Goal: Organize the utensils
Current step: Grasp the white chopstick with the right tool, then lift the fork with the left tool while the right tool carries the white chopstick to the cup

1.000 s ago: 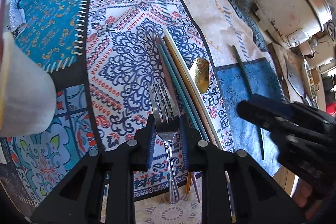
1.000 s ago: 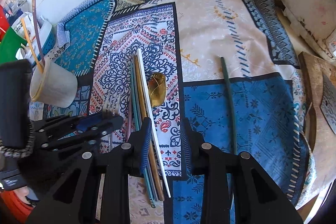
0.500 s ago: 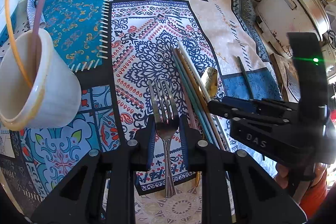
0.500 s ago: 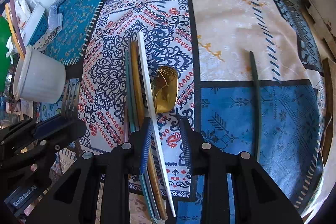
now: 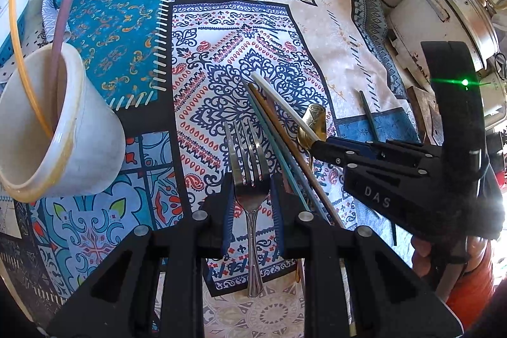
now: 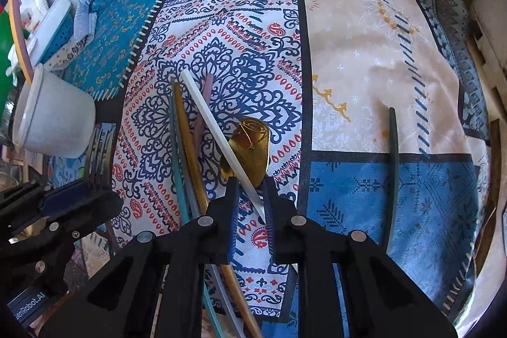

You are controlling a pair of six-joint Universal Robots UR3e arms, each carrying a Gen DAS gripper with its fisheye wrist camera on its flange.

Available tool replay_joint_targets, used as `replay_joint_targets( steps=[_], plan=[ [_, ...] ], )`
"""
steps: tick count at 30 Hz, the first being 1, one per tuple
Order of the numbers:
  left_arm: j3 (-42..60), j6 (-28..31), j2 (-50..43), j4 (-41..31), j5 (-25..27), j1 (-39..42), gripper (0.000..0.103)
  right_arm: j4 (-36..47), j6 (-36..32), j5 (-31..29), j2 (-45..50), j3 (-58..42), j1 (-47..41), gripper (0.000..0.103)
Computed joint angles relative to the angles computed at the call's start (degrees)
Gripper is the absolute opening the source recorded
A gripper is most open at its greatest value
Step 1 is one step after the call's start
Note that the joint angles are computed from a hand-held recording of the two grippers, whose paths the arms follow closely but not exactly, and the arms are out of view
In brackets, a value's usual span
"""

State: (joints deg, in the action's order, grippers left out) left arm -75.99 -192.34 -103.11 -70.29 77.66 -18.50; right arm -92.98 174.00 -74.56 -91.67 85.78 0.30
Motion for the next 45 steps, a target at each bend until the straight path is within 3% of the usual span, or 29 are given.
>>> replay_joint_targets(
  steps=[6,17,19,20,25,35,45],
  plan=[
    [2.5,1.0,-0.8,-1.4,0.1,-0.7,0.02,0.1,-0.6,0.9,-3.4,2.3,-1.0,0.006],
    [4.5,2.1,2.5,-3.2,-0.6,-0.9,0.019,0.7,2.5,1.7,-10.0,3.9,-4.2,0.006],
    [5.0,2.6,3.2,-3.8,-0.8,-0.7,0.004,1.3,3.0,2.0,-11.7,3.5,-4.9,0.006],
    [5.7,3.1,3.3,-4.6,-0.7,-0.7,0.001,1.3,3.3,2.3,-12.4,3.4,-5.1,0.006],
    [4.9,5.0,5.1,-4.3,-1.8,0.1,0.0,2.6,3.4,4.3,-15.5,1.5,-6.9,0.006],
    [4.5,6.5,9.4,-4.6,-3.1,1.8,0.0,1.2,7.5,4.2,-16.4,-5.0,-4.9,0.006],
    [6.3,8.4,15.7,-6.6,-5.8,8.6,0.0,-4.8,12.7,3.2,-9.9,-15.5,1.8,0.006]
  ],
)
